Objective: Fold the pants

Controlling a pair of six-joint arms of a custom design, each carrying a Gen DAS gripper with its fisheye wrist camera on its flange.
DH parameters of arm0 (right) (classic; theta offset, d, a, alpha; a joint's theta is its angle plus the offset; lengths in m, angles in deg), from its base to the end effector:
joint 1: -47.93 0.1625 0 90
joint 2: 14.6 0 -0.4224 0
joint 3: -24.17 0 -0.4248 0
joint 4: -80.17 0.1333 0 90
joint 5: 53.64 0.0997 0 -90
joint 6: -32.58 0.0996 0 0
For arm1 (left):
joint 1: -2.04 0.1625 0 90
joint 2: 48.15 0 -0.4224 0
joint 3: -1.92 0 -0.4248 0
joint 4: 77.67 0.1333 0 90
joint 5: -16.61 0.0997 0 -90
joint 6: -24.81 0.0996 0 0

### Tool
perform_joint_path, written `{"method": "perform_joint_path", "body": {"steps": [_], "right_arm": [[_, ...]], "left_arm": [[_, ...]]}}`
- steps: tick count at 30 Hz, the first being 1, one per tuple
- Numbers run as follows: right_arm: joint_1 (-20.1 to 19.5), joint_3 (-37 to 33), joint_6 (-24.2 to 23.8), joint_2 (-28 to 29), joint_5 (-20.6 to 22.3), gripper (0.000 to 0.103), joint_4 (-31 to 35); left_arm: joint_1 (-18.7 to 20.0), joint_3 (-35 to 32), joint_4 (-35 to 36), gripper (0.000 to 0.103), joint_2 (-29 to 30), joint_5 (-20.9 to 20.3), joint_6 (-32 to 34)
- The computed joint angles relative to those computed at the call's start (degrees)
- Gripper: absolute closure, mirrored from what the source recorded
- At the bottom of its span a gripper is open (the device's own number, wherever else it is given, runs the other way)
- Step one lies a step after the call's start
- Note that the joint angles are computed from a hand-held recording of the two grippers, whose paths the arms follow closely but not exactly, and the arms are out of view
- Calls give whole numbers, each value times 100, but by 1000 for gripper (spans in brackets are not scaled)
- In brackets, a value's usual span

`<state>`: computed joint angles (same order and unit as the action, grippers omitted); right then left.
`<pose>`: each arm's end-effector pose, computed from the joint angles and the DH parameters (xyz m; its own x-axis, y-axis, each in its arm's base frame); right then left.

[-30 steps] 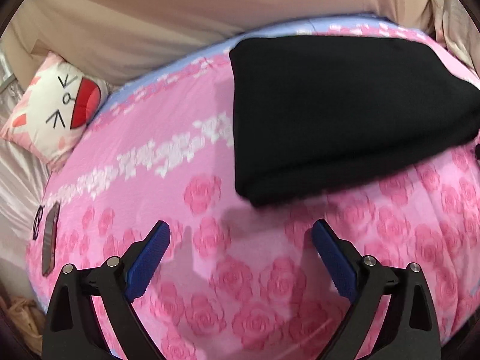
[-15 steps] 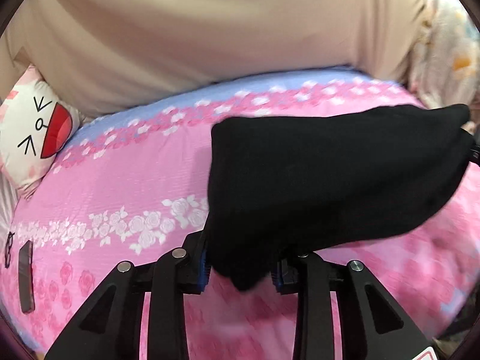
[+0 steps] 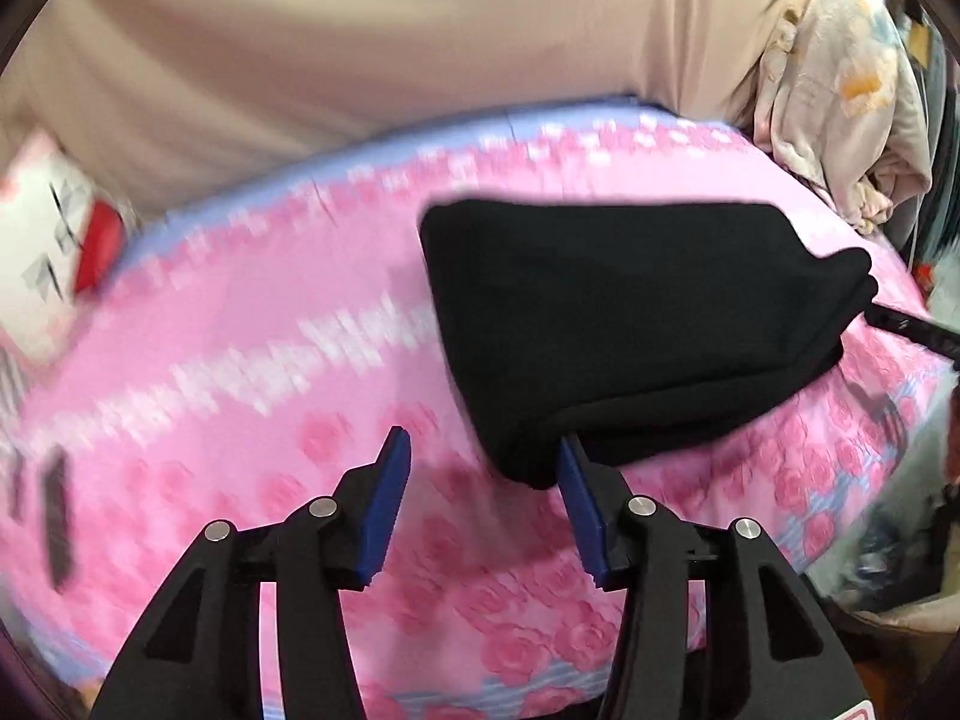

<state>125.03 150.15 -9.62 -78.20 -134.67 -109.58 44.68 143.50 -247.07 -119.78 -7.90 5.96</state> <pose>0.0282 -0.5437 0.1468 -0.8481 -0.4253 0.3159 -0.5295 0.6600 -0.5329 -0.1307 -0.4248 0.1399 -0.6044 -0.0228 -0.7964 0.5604 0.6983 -0.4454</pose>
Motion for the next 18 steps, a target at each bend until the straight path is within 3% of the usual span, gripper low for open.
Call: {"method": "perform_joint_path", "body": {"steps": [2,4,7,10,13,15,18], "right_arm": [[-155,8,48,-165,466,18,138],[-247,-125,65,-248,785,19,636],[-224,-397,223,-188,938,31,1141],[-57,-735,215,128,599,46,1277],[127,-972,228,411,262,73,1518],[318,-995,21,551,-48,83,1213],[319,-1203,-64,330,630,87,2063]], "left_arm": [[-154,-60,-393,50,97,109,313],[-363,-140,-1072,45,213,172,805],[-500,-392,-2447,26,601,-102,1908],[-373,-1001,-2881,23,1326,-196,2625],[-86,-1585,-2387,23,1954,-313,2587],[70,-1759,-2025,23,2096,-527,2422],[123,-1786,-1662,22,2194,-1174,2381]]}}
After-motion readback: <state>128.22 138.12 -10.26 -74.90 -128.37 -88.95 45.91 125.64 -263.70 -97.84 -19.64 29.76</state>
